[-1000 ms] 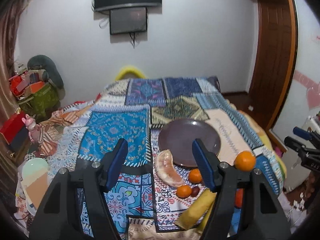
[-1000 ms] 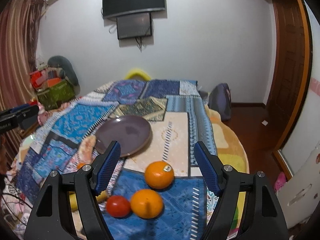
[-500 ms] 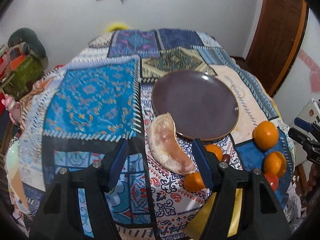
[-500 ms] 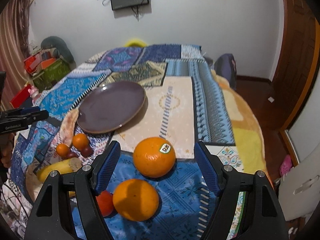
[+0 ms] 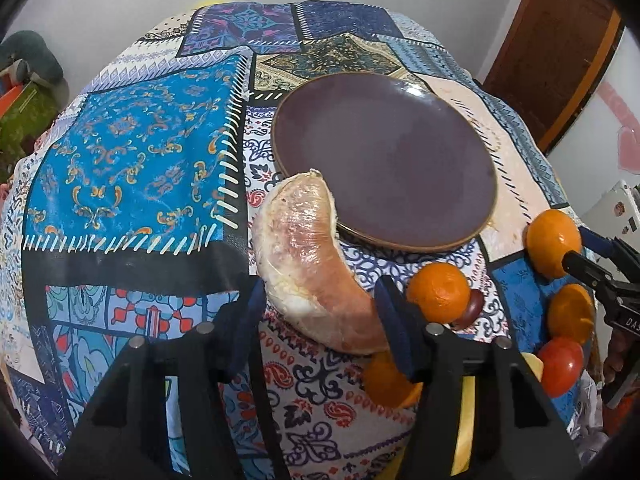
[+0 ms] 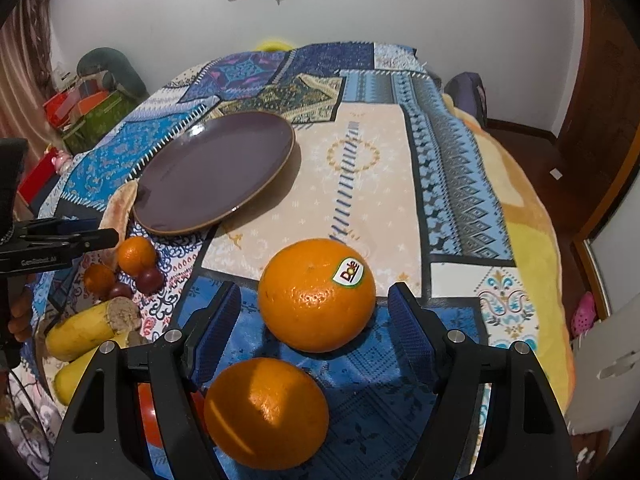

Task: Organize fruits
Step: 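Grasp the pink pomelo wedge with the left gripper while the right gripper grasps the Dole orange, then lift the pomelo wedge with the left gripper while the right gripper carries the orange toward the plate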

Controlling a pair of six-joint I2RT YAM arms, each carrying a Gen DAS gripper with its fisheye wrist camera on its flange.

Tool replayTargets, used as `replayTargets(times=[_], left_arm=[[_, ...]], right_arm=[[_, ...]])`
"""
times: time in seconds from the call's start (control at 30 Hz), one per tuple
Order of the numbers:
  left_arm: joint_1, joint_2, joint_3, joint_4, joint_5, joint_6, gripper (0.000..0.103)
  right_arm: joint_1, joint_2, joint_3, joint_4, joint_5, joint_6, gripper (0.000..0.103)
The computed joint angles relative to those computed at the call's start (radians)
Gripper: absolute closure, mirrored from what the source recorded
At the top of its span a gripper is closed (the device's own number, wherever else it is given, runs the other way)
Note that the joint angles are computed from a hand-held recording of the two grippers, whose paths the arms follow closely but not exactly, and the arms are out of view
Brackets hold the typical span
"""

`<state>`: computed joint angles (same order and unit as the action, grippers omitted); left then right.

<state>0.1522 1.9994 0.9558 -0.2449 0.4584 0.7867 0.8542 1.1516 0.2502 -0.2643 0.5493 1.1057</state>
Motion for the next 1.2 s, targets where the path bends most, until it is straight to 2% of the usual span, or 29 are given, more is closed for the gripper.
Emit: replayTargets(times=[0.47, 0.57, 0.93, 1.2], left_arm=[[-0.039, 0.07, 0.029, 0.091, -0.03, -0.087, 0.046], [-0.045, 0.076, 0.029, 0.119, -0.04, -0.106, 0.054], [-0.015, 0.033, 0.025, 0.081, 0.001, -0.084, 0.058], [0.027, -0.076, -0.006, 0.052, 0.05, -0.069, 0.059]], right_arm=[[-0.107, 0.14, -0.05, 0.232, -0.117, -0.087, 0.031], [-0.124, 0.145, -0.058, 0.257, -0.129, -0.107, 0.036], [-0.104, 0.138, -0.051, 0.238, -0.109, -0.089, 0.038], [-0.048, 0.024, -0.015, 0.083, -0.031, -0.055, 0.038]])
